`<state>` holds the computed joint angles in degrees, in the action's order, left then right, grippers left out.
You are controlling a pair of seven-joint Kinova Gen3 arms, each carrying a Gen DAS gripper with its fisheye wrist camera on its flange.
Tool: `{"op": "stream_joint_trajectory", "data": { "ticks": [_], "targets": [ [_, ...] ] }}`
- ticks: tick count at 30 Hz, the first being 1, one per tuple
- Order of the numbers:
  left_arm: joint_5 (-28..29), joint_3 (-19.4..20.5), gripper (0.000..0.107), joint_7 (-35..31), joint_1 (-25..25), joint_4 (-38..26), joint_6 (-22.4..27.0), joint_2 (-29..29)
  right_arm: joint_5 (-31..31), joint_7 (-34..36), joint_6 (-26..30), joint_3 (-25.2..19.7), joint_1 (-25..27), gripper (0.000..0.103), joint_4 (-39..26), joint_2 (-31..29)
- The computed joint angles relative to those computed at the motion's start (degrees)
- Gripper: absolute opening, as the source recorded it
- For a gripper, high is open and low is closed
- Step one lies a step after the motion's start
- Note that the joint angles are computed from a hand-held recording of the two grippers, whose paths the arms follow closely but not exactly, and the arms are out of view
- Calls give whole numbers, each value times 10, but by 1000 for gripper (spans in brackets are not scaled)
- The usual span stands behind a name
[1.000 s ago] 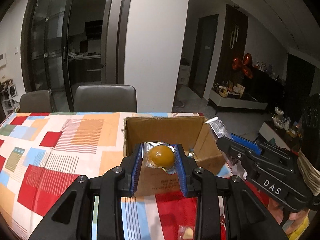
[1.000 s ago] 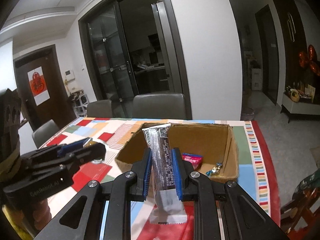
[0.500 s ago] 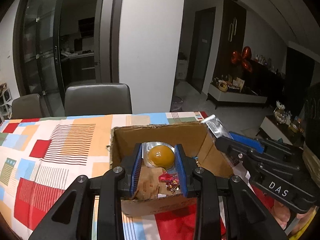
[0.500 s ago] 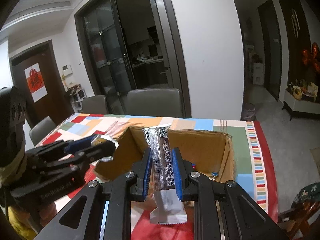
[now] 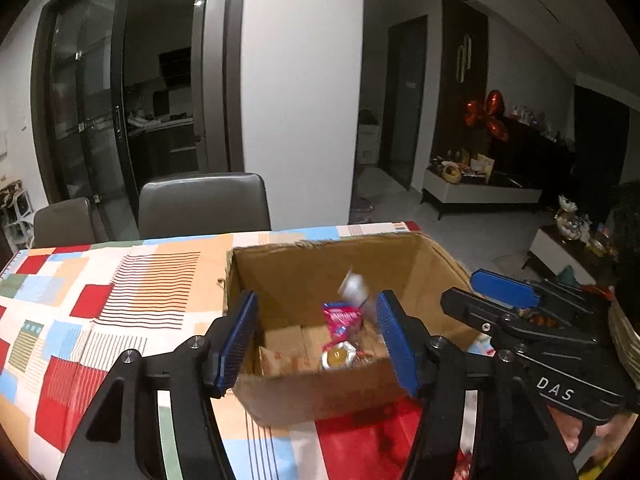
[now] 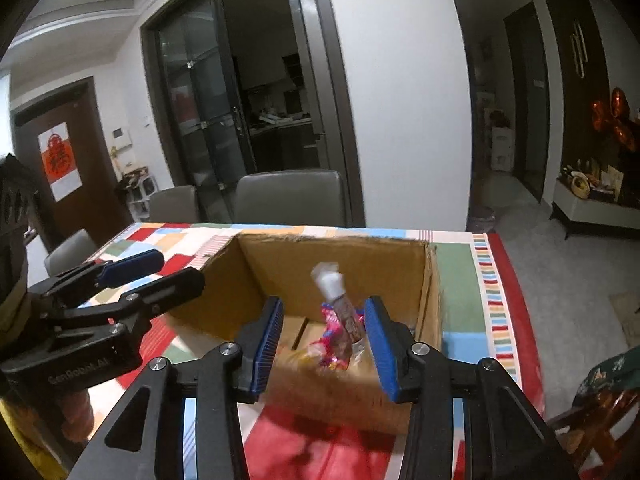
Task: Organize snacks
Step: 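Move both tools back toward the last snacks on the table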
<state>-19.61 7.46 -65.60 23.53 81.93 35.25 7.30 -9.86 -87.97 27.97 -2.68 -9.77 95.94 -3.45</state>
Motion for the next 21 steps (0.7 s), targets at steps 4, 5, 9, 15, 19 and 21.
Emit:
{"op": "stream_joint_trajectory", "data": {
  "ticks": [4,5,9,15,19,21],
  "targets": [
    [-19,10,61,6,9,45,-15,-33,-10,23,-3,8,-10,44,34,-33],
    [-25,15,61,5,10,60,-18,-43,2,16,-5,-5,-1,44,47,-45],
    [-33,34,62,9,6,102,-27,-73,18,6,-3,-5,-8,44,81,-79],
    [-47,72,64,20,-2,150,-23,-107,26,-12,4,-3,-11,53,125,-120],
    [-56,93,65,23,-4,172,-16,-114,22,-4,11,8,-21,58,157,-138],
    [-44,94,65,15,-3,178,-12,-114,24,-4,14,7,-21,60,172,-142]
  ]
}}
